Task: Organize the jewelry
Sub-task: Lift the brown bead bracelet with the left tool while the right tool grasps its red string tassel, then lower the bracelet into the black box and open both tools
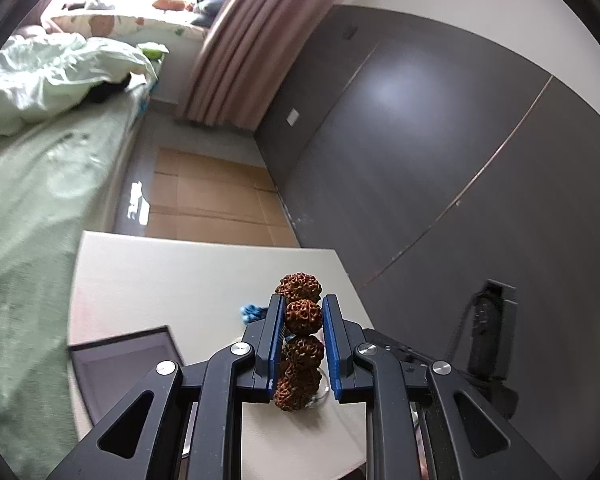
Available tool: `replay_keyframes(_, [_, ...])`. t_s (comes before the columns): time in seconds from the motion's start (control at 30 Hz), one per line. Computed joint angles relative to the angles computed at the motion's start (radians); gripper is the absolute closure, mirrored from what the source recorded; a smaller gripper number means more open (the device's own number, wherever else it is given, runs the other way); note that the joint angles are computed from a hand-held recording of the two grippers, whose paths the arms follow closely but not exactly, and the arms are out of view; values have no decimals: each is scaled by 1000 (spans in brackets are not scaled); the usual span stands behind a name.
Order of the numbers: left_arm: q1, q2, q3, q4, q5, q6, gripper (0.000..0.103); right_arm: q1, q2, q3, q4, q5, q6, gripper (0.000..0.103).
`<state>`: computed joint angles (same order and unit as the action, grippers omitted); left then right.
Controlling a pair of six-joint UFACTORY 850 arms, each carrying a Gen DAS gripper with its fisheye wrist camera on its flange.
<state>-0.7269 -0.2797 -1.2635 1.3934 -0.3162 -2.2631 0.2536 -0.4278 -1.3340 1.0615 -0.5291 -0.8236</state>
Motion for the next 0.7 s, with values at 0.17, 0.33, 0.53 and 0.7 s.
replay_keyframes(0.17, [-7, 47, 50, -35, -59, 15, 83, 19, 40, 33, 129, -20, -123, 94])
replay_keyframes(0.33, [-7, 80, 96, -86, -108, 29, 83, 43, 74, 69, 239, -41, -235, 94])
replay_keyframes(0.53, [2, 102, 134, -140, -124, 54, 83, 80, 96, 94, 304, -61, -291, 94])
replay_keyframes(0.7, [2, 121, 156, -124, -133, 31, 83, 120, 94, 100, 350, -88, -331, 94])
